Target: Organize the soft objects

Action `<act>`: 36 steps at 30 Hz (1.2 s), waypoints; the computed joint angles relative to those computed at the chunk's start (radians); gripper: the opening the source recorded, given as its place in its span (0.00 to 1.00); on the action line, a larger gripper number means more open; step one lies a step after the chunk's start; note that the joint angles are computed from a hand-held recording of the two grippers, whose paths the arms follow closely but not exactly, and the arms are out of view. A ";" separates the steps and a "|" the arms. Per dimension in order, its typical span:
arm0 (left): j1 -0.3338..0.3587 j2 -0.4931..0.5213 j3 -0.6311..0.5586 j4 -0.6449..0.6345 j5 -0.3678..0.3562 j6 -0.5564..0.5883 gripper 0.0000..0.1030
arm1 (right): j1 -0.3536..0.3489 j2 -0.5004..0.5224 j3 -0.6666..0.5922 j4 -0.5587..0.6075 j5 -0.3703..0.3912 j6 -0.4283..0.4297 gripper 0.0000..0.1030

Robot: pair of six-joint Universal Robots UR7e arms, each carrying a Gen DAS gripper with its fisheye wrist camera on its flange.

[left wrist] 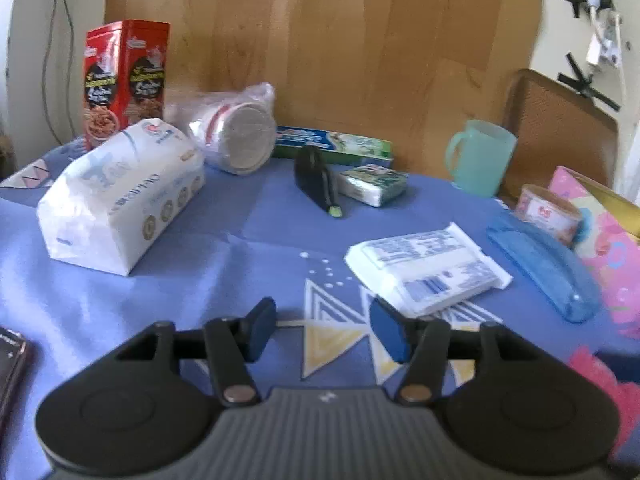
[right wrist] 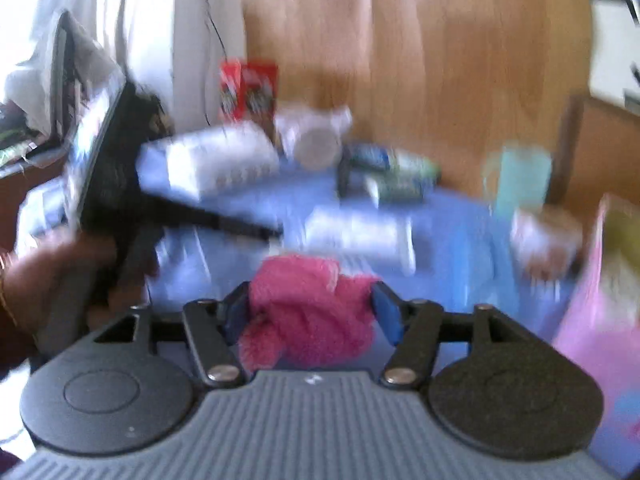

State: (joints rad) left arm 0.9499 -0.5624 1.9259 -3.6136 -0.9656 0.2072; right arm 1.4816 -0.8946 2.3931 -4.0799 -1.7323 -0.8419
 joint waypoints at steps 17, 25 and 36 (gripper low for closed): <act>-0.063 -0.114 0.154 0.145 -0.371 -0.144 0.33 | -0.051 -0.001 0.069 -0.024 0.110 0.041 0.61; -0.173 -0.034 0.000 0.214 -0.424 -0.012 0.33 | -0.126 -0.035 0.130 -0.357 0.183 0.027 0.61; -0.290 0.217 -0.294 0.225 -0.267 0.078 0.58 | -0.203 -0.173 -0.038 -0.271 0.036 0.110 0.88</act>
State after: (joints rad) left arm 0.6597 -0.3451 1.6319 -3.3889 -1.2330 0.2851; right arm 1.2790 -1.0677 2.3553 -4.3506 -1.6959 -0.7321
